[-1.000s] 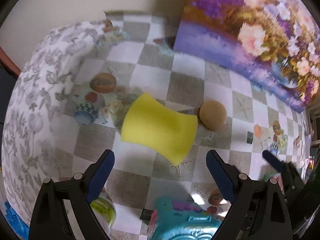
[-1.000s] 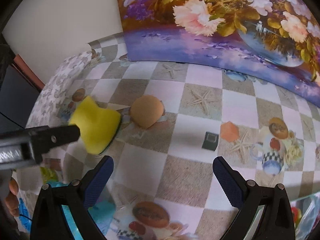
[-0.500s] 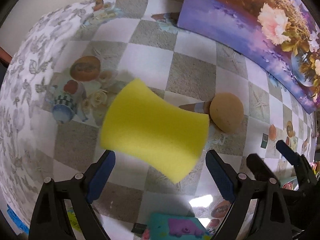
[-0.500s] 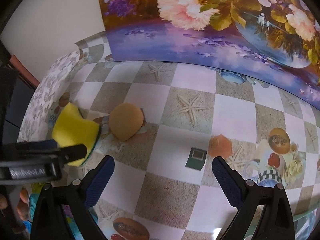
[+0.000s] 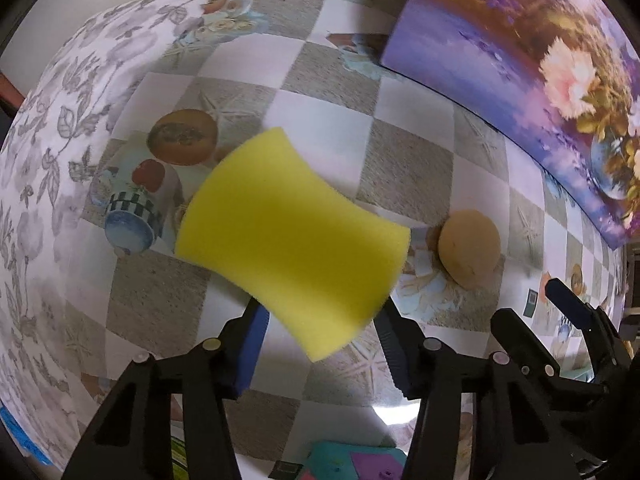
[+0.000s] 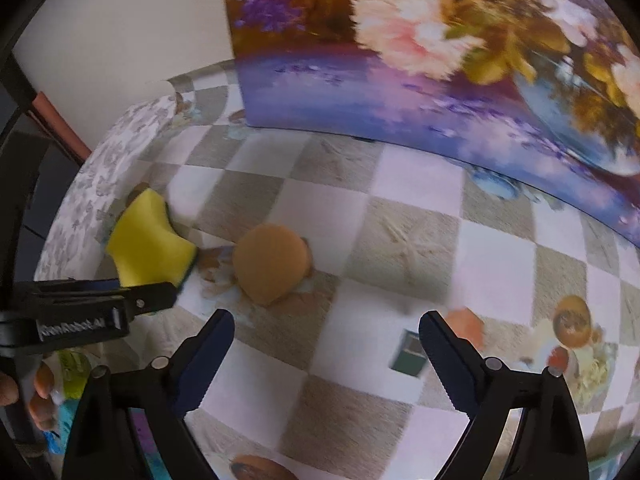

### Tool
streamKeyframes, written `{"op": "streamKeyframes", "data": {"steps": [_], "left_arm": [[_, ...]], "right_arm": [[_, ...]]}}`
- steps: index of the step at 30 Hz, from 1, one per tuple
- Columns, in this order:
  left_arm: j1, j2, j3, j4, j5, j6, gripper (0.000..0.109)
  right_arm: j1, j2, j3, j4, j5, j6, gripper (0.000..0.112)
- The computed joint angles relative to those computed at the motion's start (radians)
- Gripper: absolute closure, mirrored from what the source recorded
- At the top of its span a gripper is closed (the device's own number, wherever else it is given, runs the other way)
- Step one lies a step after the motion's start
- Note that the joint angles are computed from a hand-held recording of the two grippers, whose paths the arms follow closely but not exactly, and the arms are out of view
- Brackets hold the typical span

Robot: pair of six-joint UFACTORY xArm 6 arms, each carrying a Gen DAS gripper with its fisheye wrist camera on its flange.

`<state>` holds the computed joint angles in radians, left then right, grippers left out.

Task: Organize soft objects
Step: 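Grasp the yellow sponge with the left tool while the right tool grasps the tan sponge ball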

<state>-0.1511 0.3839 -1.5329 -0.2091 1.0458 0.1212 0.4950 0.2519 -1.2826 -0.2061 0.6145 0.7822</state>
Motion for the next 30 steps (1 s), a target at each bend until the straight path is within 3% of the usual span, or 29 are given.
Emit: {"op": "streamKeyframes", "data": {"steps": [14,18,23,30], "left_arm": [[0.042,0.038,-0.056,-0.031,0.001,0.058,0.057],[0.031,0.039,-0.053,-0.032,-0.007,0.049,0.058],[0.031,0.034,-0.049,-0.033,-0.01,0.048,0.059],[0.027,0.008,-0.005,-0.036,-0.04,0.041,0.062]], "right_arm": [[0.009,0.157,-0.176,0.003,0.035,-0.093,0.038],[0.008,0.171,-0.194,-0.007,0.033,-0.088,0.04],[0.02,0.19,-0.223,-0.044,0.051,-0.08,0.06],[0.028,0.16,-0.176,-0.06,0.032,-0.065,0.063]]}}
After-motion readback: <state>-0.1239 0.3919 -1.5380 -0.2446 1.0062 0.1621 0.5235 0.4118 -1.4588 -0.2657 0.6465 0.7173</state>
